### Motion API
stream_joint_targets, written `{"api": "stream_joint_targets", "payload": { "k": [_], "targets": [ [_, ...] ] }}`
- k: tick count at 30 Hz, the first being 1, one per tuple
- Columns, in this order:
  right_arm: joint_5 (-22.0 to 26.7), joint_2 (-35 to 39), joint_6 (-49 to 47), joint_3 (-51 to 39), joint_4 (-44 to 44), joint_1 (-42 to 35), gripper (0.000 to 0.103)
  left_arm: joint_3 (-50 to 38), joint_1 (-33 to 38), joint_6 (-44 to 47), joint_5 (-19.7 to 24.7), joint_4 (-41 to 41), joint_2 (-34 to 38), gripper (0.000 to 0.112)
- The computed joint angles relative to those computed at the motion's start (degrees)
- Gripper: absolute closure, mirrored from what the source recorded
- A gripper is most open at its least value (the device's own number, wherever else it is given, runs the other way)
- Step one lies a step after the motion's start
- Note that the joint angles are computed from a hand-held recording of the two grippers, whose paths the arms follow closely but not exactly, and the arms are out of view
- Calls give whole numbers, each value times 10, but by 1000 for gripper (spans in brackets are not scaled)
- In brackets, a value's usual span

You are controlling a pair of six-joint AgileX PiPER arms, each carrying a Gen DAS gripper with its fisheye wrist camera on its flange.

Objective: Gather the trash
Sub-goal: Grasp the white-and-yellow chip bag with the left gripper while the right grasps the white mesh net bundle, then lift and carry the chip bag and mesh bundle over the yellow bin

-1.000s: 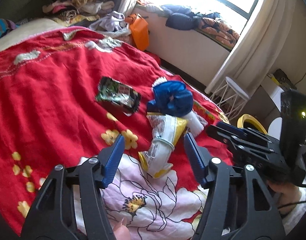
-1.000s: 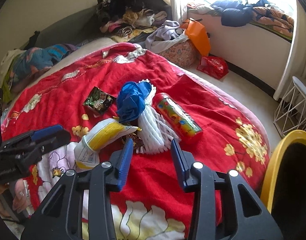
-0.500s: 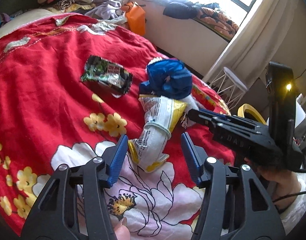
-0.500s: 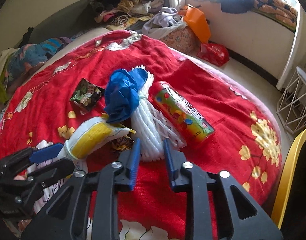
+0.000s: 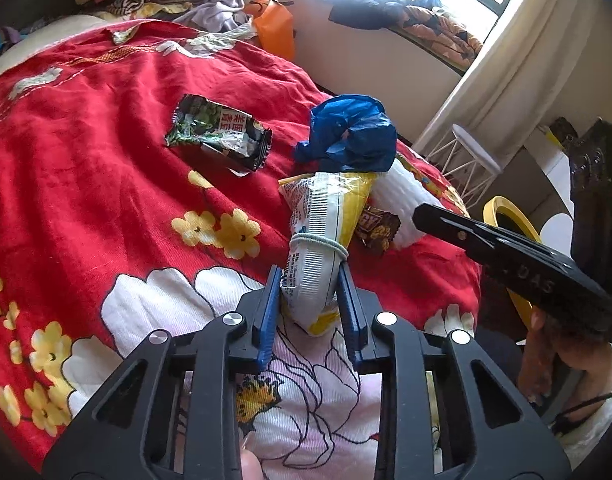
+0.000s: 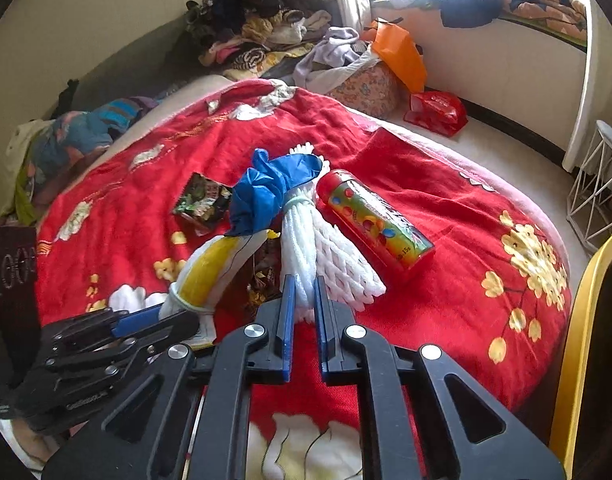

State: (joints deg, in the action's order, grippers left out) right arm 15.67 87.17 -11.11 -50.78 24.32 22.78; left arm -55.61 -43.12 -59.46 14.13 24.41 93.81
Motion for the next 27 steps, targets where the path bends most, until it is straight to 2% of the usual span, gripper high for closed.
{"api": "stream_joint_targets", "payload": {
  "k": [6,11,16,27],
  "targets": [
    [2,-39,-12,23,18,0,94,18,3,-29,-2,24,-39,92],
    [8,-80,-17,48,32,-1,94,16,-10,-61,14,64,-72,93],
    [14,-122,2,68,10,-11,94,17,-24,-95,33,104,-104,92],
    [37,-197,-51,93,69,-62,94,-9,-44,-115,54,135,-120,92]
  ]
}}
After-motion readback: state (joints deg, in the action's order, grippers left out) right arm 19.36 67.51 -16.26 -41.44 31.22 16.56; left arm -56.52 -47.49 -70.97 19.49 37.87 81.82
